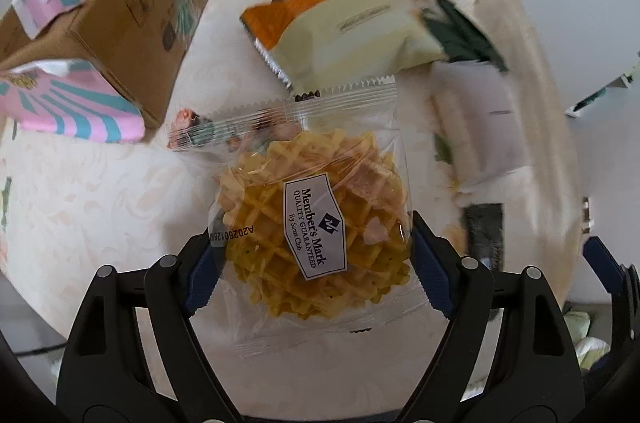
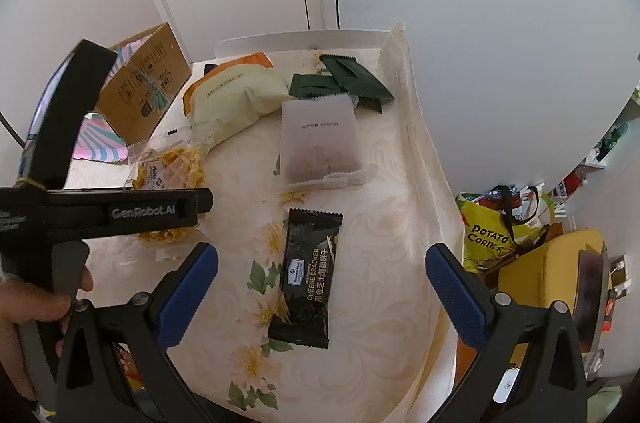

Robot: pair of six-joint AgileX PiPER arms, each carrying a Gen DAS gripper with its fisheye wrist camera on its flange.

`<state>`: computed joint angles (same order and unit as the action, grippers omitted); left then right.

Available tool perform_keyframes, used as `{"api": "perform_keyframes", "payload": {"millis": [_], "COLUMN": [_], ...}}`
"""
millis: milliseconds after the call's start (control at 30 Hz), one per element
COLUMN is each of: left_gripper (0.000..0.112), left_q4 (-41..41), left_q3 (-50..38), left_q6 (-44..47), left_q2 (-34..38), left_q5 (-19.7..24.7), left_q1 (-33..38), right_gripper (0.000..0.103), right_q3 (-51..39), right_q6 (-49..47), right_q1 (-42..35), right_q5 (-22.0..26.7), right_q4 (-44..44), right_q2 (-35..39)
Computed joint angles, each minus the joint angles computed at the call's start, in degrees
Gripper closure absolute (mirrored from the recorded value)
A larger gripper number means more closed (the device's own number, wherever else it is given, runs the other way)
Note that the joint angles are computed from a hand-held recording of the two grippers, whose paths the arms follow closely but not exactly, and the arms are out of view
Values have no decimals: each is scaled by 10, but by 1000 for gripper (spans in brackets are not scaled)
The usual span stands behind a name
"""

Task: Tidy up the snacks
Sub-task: 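Grasp the waffle bag with the left gripper while the right gripper grasps the black cracker packet, then carry the waffle bag and black packet over the cardboard box with both grippers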

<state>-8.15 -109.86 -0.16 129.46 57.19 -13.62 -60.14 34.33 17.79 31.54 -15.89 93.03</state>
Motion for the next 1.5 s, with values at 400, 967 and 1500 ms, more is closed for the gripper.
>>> {"api": "perform_keyframes", "payload": {"millis": [400, 967, 1500], "left_gripper": [31, 31, 31], "left_q4": [-44, -70, -98], "left_q3": [92, 53, 7], "left_q6": [156, 214, 230], "left_q2": [-132, -103, -121], "left_q5": [-55, -32, 6], "left_q1": [39, 76, 112], "right_gripper": [18, 75, 75], "right_q3": [-31, -56, -98], "right_q6": [91, 117, 108], "right_q1": [42, 53, 66], "right_q5": [51, 70, 111], "right_q4": [-67, -55, -36], "right_q2": [31, 107, 50]}}
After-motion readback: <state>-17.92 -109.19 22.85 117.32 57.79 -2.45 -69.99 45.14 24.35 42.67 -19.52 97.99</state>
